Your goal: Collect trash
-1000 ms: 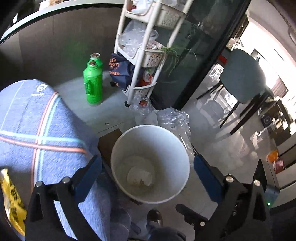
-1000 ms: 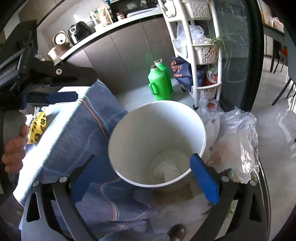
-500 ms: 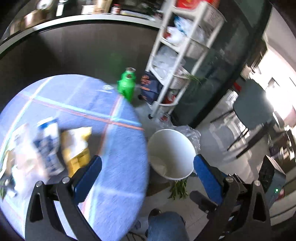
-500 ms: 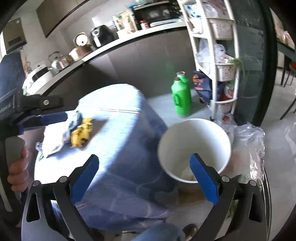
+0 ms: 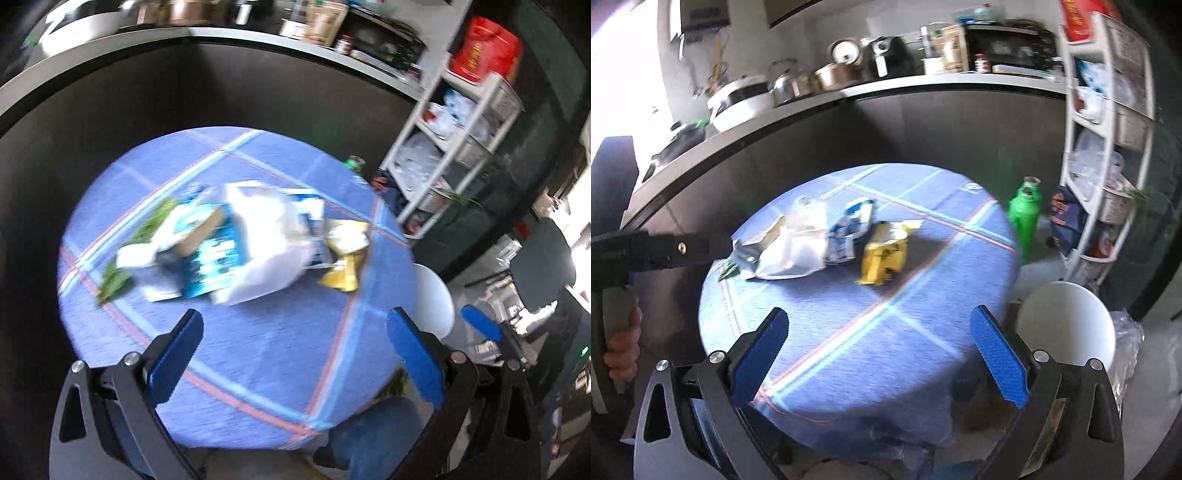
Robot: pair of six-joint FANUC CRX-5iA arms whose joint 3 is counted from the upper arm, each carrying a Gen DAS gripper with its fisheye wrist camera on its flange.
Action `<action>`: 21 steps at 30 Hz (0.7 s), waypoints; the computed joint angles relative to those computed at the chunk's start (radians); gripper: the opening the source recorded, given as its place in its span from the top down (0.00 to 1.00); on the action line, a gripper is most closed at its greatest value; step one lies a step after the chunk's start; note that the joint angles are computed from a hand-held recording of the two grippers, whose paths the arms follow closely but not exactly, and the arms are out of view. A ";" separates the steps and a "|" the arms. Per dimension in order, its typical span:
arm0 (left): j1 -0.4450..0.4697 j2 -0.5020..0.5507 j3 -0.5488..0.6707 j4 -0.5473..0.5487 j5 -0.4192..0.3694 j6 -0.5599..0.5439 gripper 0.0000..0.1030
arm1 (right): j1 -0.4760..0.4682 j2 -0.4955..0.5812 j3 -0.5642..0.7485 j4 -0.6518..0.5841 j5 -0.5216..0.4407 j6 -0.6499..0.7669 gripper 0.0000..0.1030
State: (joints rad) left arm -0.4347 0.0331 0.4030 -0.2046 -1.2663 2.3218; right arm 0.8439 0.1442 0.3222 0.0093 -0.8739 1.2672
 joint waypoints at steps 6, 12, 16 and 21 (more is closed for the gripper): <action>0.068 -0.118 -0.140 0.015 0.038 0.014 0.04 | 0.026 0.133 0.198 -0.084 -0.085 0.040 0.08; 0.133 -0.194 -0.227 0.027 0.055 0.009 0.04 | 0.029 0.298 0.414 -0.127 -0.159 0.048 0.09; 0.167 -0.218 -0.264 0.045 0.064 -0.004 0.04 | 0.032 0.407 0.547 -0.104 -0.217 0.026 0.14; 0.211 -0.224 -0.296 0.077 0.083 -0.054 0.09 | 0.029 0.487 0.638 -0.096 -0.268 -0.001 0.23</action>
